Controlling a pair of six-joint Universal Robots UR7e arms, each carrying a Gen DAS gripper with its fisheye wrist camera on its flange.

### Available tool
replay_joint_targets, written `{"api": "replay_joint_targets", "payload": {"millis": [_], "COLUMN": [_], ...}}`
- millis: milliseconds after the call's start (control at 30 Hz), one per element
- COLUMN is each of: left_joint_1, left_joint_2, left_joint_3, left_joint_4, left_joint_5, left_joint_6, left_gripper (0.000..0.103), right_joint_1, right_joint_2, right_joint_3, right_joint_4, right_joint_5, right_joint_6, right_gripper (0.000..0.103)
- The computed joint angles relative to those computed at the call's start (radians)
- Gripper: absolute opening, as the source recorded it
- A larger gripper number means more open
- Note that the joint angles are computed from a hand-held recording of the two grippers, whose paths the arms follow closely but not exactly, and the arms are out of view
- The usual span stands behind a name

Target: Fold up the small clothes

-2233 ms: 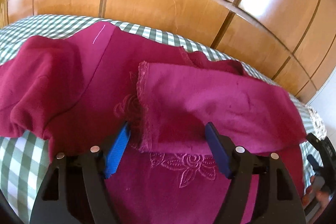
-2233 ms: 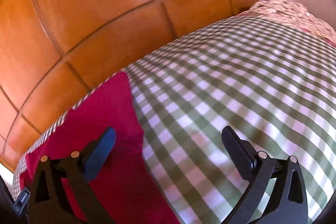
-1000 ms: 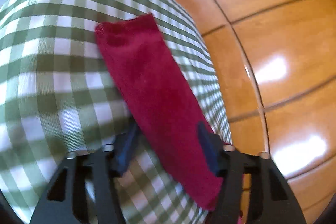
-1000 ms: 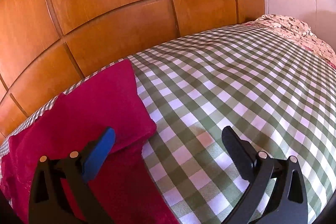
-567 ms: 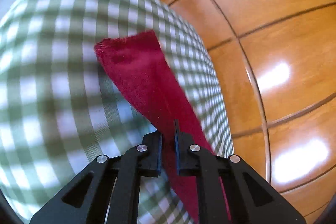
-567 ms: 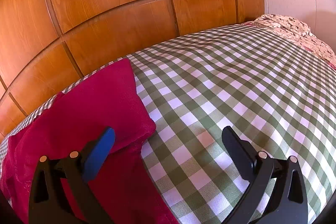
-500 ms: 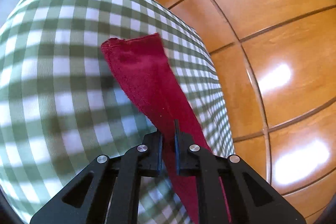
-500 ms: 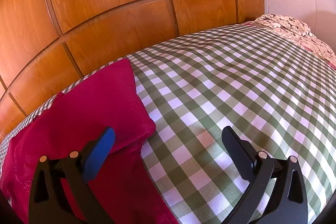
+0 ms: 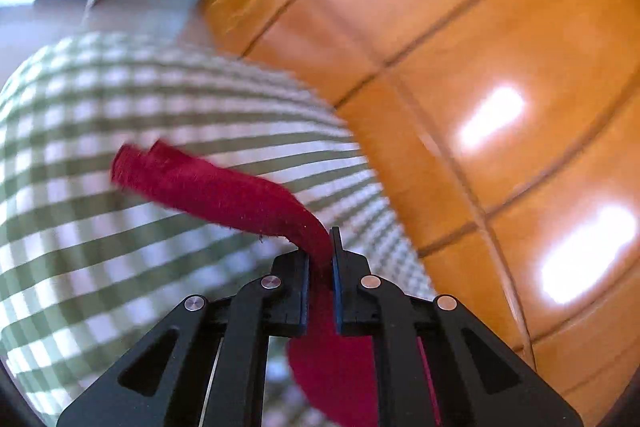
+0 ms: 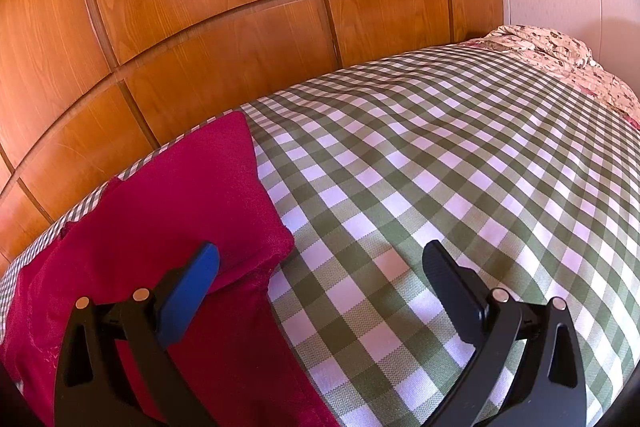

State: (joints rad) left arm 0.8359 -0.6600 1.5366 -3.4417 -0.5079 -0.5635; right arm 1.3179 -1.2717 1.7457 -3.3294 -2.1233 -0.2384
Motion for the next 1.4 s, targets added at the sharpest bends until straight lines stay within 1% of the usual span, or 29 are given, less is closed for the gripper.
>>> {"api": "replay_joint_targets", "payload": {"millis": [33, 133, 200, 267, 333, 533, 700, 767, 900, 1000, 1033, 1067, 1100, 1133, 1167, 1267, 1333, 1400], "left_joint_1": [-0.007, -0.042, -0.057, -0.071, -0.080, -0.102, -0.129, -0.136, -0.146, -0.157, -0.160, -0.160, -0.158, -0.161, -0.163, -0.173, -0.176, -0.175], "left_joint_2": [0.017, 0.083, 0.116, 0.157, 0.191, 0.284, 0.400, 0.458, 0.557, 0.643, 0.669, 0.680, 0.685, 0.670, 0.647, 0.574, 0.534, 0.475], "left_joint_3": [-0.027, -0.125, -0.172, -0.227, -0.271, -0.362, -0.514, -0.602, -0.737, -0.853, -0.893, -0.912, -0.919, -0.886, -0.837, -0.683, -0.604, -0.495], "left_joint_4": [-0.011, -0.049, -0.035, 0.004, 0.068, 0.216, 0.385, 0.487, 0.617, 0.714, 0.767, 0.798, 0.819, 0.808, 0.770, 0.623, 0.561, 0.490], "left_joint_5": [-0.003, -0.044, -0.069, -0.104, -0.136, -0.222, -0.271, -0.276, -0.279, -0.247, -0.229, -0.228, -0.241, -0.252, -0.264, -0.273, -0.249, -0.217], "left_joint_6": [0.037, 0.205, 0.273, 0.328, 0.347, 0.335, 0.397, 0.421, 0.489, 0.545, 0.559, 0.561, 0.566, 0.568, 0.581, 0.627, 0.619, 0.573], "left_gripper": [0.008, 0.008, 0.008, 0.008, 0.008, 0.008, 0.008, 0.008, 0.008, 0.008, 0.014, 0.024, 0.032, 0.053, 0.069, 0.078, 0.078, 0.078], "right_joint_1": [-0.001, -0.003, -0.005, -0.008, -0.009, -0.010, -0.009, -0.009, -0.010, -0.009, -0.009, -0.009, -0.009, -0.010, -0.010, -0.010, -0.009, -0.008], "right_joint_2": [-0.001, -0.003, -0.006, -0.009, -0.011, -0.012, -0.011, -0.012, -0.010, -0.009, -0.008, -0.008, -0.007, -0.007, -0.007, -0.008, -0.007, -0.005], "right_joint_3": [0.001, 0.005, 0.008, 0.010, 0.011, 0.011, 0.010, 0.012, 0.010, 0.010, 0.010, 0.009, 0.009, 0.008, 0.008, 0.009, 0.008, 0.010], "right_joint_4": [-0.001, -0.009, -0.007, -0.002, -0.002, -0.002, -0.002, -0.004, -0.003, -0.003, -0.003, -0.003, -0.004, -0.005, -0.004, -0.003, -0.008, -0.024], "right_joint_5": [0.003, 0.007, 0.012, 0.017, 0.019, 0.025, 0.024, 0.025, 0.027, 0.026, 0.027, 0.028, 0.030, 0.033, 0.033, 0.029, 0.028, 0.031], "right_joint_6": [0.002, 0.007, 0.014, 0.022, 0.024, 0.030, 0.033, 0.033, 0.037, 0.038, 0.039, 0.040, 0.041, 0.042, 0.040, 0.038, 0.036, 0.035], "right_gripper": [0.101, 0.101, 0.101, 0.101, 0.101, 0.101, 0.101, 0.101, 0.101, 0.101, 0.101, 0.101, 0.101, 0.101, 0.101, 0.101, 0.101, 0.101]}}
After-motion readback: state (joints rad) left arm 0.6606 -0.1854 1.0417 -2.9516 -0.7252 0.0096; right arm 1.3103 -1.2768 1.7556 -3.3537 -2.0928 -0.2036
